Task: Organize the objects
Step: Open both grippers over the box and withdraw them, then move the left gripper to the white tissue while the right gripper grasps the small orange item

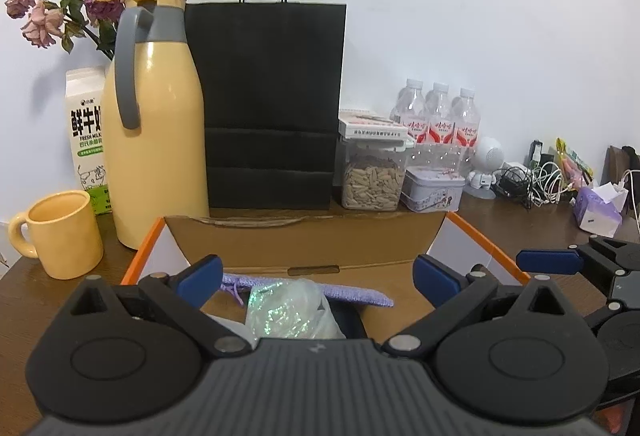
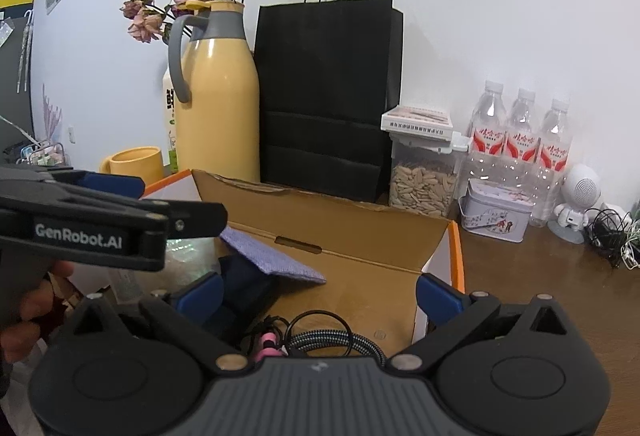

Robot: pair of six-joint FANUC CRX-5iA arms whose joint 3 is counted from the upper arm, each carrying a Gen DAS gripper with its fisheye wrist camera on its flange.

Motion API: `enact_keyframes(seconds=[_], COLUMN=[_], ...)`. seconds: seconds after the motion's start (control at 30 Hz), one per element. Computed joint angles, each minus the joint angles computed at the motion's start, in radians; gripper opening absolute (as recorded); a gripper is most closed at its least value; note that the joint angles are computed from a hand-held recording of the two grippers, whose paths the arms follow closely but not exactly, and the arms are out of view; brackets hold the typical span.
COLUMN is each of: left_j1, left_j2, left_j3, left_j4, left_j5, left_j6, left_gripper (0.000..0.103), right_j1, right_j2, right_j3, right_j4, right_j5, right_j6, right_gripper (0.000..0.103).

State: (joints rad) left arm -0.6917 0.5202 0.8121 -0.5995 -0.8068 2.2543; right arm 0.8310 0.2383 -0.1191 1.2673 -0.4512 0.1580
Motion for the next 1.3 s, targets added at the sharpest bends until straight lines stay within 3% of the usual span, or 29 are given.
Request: enact_keyframes(seconds=[0.4, 0.57, 1.0, 1.3], left_j1=[-0.047, -0.07, -0.127, -0.156], left_j2=[-0.107, -0.159, -0.292, -0.363], left_j3=[-0.098, -0.151, -0.307, -0.412], left_j4=[-0.116, -0.144, -0.193, -0.188], left_j5=[0.01, -0.008, -0.091, -0.166], left_j6=[0.102, 0.121, 0.179, 0.208], left_gripper=[0.103, 0.103, 0.103, 0.103], right_j1=[0.033, 0.07, 0.207, 0.311], right_j2=[-0.07, -0.112, -0.237, -0.314], right_j3=[-0.074, -0.114, -0.244, -0.334], right_j4=[0.156, 0.163, 0.099, -0.015], right_j5=[-0.059, -0.1, -0.276, -0.394], right_j6=[-0.133, -0.161, -0.179, -0.167], right_gripper=[0.103, 0.103, 0.103, 0.103])
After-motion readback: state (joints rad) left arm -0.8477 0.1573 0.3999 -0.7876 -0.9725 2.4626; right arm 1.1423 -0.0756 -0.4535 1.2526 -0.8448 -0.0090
